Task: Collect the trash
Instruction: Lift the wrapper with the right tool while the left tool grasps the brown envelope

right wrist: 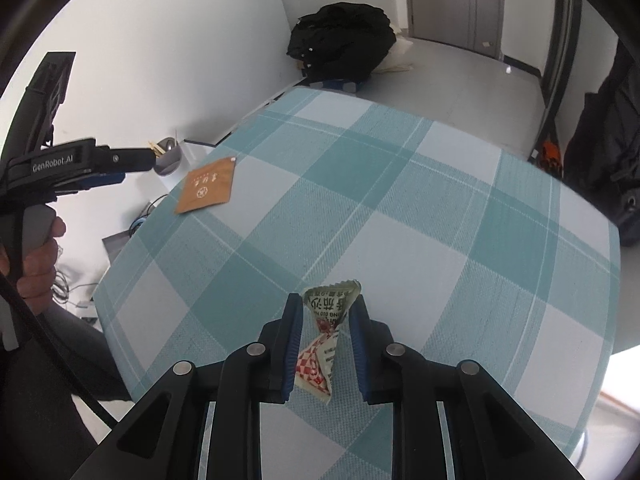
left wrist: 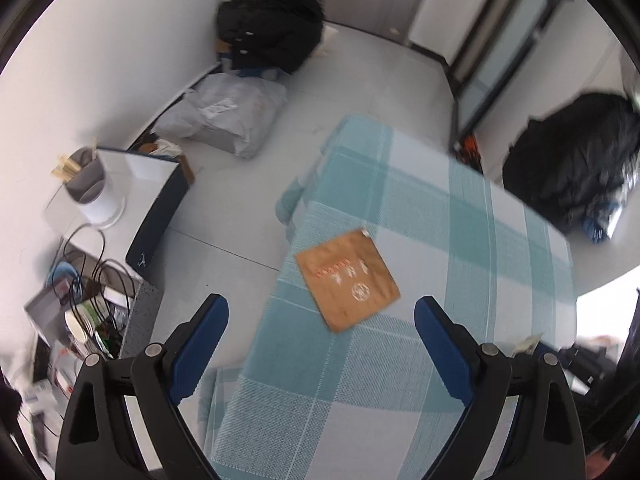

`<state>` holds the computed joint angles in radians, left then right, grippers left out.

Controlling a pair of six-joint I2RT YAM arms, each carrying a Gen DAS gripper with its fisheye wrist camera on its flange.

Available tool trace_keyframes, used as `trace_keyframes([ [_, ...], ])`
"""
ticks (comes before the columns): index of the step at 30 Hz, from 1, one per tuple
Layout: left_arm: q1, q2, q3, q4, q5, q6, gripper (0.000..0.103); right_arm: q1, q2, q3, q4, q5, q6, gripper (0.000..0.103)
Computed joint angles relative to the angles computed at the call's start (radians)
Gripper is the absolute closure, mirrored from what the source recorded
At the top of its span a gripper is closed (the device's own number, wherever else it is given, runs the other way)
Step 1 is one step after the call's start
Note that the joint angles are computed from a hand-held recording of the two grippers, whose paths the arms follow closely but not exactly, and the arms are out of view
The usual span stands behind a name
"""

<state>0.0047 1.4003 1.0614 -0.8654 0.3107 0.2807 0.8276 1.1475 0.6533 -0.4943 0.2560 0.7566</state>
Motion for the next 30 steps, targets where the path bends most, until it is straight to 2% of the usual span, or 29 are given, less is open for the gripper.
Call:
trace_keyframes([
  [3,-0.033,0.038,0.016,-0.01,-0.03,0.005,0.011,0.021,-0.042,-0.036,0.01,0.005,0.032,0.081],
  [9,-0.115,0.141,0.044,0.016,-0.154,-0.07,0.011,0.057,-0.033,-0.066,0.021,0.007,0.052,0.081],
  [15,-0.144,0.2,0.065,0.021,-0.194,-0.138,0.01,0.074,-0.032,-0.083,0.036,0.005,0.046,0.081],
  [20,-0.16,0.2,0.066,0.035,-0.201,-0.177,0.01,0.06,-0.065,-0.109,0.04,-0.009,0.05,0.081],
  [25,-0.156,0.217,0.073,0.05,-0.179,-0.13,0.011,0.028,-0.076,-0.118,0.051,-0.027,0.047,0.081],
  [30,-0.121,0.22,0.075,0.041,-0.128,-0.103,0.017,0.033,-0.1,-0.127,0.045,-0.02,0.061,0.081],
])
